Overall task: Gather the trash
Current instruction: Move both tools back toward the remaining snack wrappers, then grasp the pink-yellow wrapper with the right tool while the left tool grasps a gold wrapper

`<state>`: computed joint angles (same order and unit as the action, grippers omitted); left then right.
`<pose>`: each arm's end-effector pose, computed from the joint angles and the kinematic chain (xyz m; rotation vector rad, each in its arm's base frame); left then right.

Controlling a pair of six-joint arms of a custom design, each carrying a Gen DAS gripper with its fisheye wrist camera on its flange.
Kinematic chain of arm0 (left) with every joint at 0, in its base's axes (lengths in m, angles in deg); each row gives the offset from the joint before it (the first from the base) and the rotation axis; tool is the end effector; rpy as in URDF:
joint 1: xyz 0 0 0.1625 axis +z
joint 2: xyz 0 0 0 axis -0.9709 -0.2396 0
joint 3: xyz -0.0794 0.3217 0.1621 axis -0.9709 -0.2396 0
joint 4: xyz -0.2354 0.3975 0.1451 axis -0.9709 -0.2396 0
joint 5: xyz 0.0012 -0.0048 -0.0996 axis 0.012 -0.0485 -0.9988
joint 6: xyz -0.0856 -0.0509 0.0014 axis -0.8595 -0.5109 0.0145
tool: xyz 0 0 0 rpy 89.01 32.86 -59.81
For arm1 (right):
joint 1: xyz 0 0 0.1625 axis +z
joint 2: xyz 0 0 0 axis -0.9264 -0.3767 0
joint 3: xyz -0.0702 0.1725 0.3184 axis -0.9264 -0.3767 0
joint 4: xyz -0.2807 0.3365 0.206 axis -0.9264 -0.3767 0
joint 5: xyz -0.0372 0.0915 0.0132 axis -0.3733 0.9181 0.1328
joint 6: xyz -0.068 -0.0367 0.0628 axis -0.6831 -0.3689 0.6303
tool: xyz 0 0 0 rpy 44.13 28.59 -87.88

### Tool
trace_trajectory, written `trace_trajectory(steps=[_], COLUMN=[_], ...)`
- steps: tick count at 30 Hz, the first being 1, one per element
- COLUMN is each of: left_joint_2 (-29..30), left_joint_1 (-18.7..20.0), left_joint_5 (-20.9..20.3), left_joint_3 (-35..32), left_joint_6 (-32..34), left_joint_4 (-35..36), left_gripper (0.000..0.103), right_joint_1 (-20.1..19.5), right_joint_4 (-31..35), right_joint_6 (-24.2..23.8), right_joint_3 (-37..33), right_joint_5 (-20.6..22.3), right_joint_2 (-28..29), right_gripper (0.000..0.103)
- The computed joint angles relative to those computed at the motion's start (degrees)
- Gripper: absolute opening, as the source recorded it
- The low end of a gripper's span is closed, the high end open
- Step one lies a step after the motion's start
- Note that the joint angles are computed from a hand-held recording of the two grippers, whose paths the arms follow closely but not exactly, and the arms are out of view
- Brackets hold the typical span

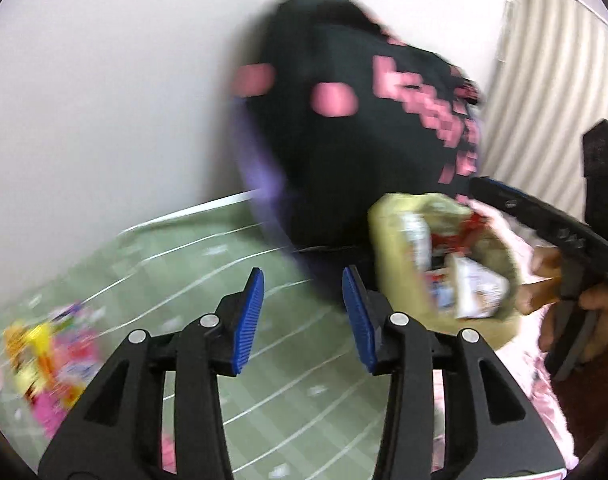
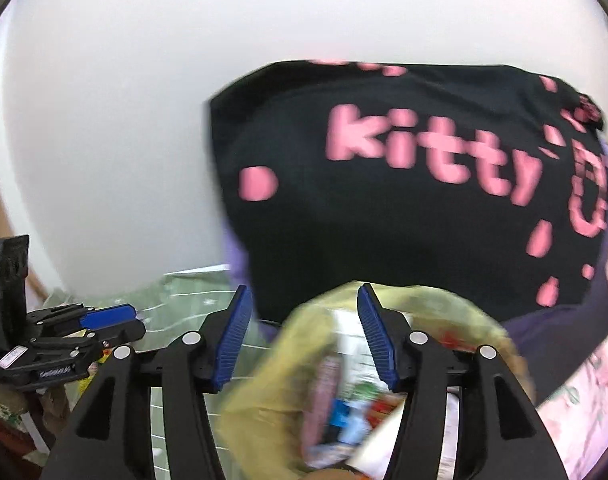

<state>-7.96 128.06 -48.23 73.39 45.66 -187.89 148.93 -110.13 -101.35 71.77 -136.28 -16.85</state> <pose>-0.3265 -0.7008 -0.0023 0.9662 2.5529 -0.8440 0.0225 -0.6392 0.3415 0.5283 -2.2479 1.2293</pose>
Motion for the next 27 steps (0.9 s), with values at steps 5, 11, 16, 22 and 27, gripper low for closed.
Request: trace_trajectory(steps=[5,11,16,22,27], left_joint_2=[-5.7,-11.3,-14.6,-17.3,-21.1], left_joint_1=[3.3,7.1,9.3,9.4,9.2], left_joint_5=[9.1,15.8,18.9,20.9,21.7], left_joint_3=[7.1,14.8,18.4,21.6,25.4], left_joint_6=[-4.6,-12.5,-18.0,-19.7,-19.2], left_joint_4=[-3.7,-5.3,-3.8,-5.8,-7.7], left_gripper=[0.043,0.043,0.043,0.043,0.043], right_joint_1=[2.7,5.3,6.3,7.0,8.5], right_joint_4=[5.4,8.2,11.1,14.7,20.7], right_joint_6=[-3.2,-6.6,-5.3,-4.5,-6.7], right_joint_3=[-2.1,-4.2,-6.1,-10.0,-11.8], right_joint_5=[-2.3,-4.7,-5.0,-3.4,-2.6], right_joint_2=[4.7,10.3,14.0,20.4,24.6], right_gripper=[0.053,0.053,0.053,0.053,0.053])
